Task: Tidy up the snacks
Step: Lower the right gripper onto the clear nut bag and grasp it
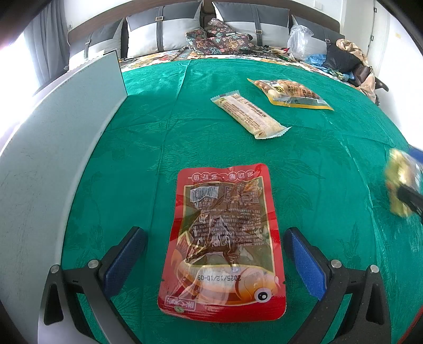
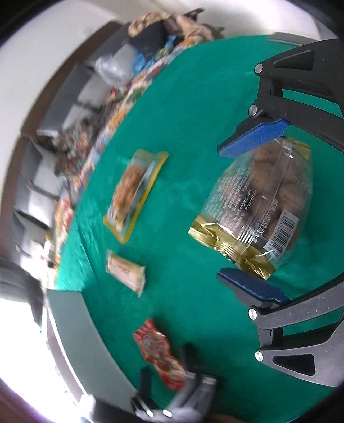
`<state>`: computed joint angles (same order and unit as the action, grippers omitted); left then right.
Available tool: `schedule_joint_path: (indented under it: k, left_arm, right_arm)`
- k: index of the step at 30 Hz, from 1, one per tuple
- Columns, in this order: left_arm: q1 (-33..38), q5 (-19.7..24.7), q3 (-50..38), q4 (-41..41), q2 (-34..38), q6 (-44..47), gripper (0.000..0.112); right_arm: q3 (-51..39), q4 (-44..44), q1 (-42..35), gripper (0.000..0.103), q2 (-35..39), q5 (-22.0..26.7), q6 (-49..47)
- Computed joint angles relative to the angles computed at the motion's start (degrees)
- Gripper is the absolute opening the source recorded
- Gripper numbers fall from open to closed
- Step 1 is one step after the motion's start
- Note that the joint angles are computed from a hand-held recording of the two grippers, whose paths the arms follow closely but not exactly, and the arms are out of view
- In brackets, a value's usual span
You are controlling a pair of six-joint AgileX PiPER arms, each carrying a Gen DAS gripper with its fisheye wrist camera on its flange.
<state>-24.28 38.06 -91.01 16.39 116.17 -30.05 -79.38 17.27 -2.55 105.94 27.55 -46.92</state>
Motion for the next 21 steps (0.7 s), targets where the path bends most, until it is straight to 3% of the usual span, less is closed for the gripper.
schedule_joint_path:
  k: [2,5,8,10,13,15,18,21]
  left_arm:
    - [0.03,-0.04,0.04,-0.03,-0.01,0.07,0.103]
    - [0.05,-0.05,0.03,-0.08,0.01,0.11,0.103]
    - [0.05,-0.02,-0.02,-0.06,0.03,0.12,0.103]
    - [0.06,-0.06,0.03,-0.06,0.02,0.11,0.103]
    - [0.08,-0.08,0.03,-0.09,0.03,0.17,0.103]
    - [0.06,-0.05,0.01,-0.08,0.05,0.14,0.103]
    - [0.20,0.64,-0.41,-1.15,0.11,1.68,0.103]
    - [1.86,5.15,-3.98,-8.08,1.24,11.65,0.103]
  right_arm:
    - [7.51,5.25,-2.53,0.088,-4.56,-4.77,-3.98]
    - [13.99,21.03,-7.15,0.088,-9.51,-6.70,-14.67]
    - [16.41,37.58,-15.42,0.088,-13.59,-0.02,-21.06]
    - [15.32,42.58,-21.93,0.088,-14.16,5.47,-17.54]
    - [9.70,39.02,-29.46,0.090,-10.36,12.64,-1.20]
    - [4.05,35.32,-32.65,0.090,-5.00,20.73,10.26]
    - [-2.08,33.28,-31.77,0.090,0.14,29.69,20.60]
    - [-8.77,22.94,-24.09,0.089,3.83,31.06,28.62]
